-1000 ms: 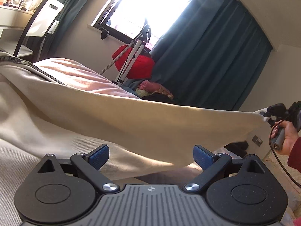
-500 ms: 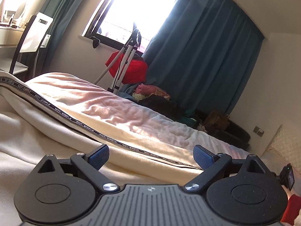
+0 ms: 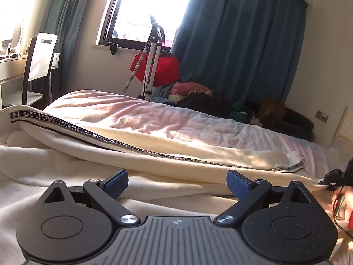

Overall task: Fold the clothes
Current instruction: 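Lay the held cuff onto the folded pants and open the right gripper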

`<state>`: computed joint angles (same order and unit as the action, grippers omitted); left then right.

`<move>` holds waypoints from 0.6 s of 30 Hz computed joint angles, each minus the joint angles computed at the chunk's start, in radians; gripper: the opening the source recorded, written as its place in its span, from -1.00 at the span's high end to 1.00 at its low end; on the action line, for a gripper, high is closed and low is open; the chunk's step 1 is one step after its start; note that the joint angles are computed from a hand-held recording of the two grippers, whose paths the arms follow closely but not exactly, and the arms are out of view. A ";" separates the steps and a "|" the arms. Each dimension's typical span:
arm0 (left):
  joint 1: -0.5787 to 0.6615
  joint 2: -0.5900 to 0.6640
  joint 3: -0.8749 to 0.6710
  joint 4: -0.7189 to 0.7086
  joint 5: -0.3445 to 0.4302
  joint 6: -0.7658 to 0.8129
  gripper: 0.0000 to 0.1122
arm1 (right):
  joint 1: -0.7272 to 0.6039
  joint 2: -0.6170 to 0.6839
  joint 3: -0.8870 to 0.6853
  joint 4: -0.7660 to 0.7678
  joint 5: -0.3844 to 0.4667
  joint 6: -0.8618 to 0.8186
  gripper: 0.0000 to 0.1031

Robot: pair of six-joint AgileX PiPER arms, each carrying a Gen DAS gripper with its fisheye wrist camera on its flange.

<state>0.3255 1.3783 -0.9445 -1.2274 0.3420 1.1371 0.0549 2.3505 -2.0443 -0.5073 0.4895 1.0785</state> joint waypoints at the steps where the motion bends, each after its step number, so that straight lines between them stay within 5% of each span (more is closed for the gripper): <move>1: -0.002 -0.012 0.010 0.041 0.002 -0.034 -0.73 | -0.007 -0.030 0.074 -0.039 -0.059 0.062 0.59; 3: -0.009 -0.037 0.024 0.106 -0.006 -0.082 -0.73 | -0.022 -0.078 0.188 -0.095 -0.153 0.154 0.55; 6: -0.031 -0.065 0.036 0.135 -0.060 -0.104 -0.73 | -0.011 -0.128 0.204 -0.088 -0.120 0.121 0.37; 10: -0.055 -0.106 0.041 0.303 -0.101 -0.277 -0.73 | 0.019 -0.263 0.310 -0.155 -0.145 0.110 -0.80; 18: -0.121 -0.278 0.084 0.734 -0.090 -0.670 -0.73 | 0.154 -0.608 0.588 -0.075 -0.196 -0.154 -0.90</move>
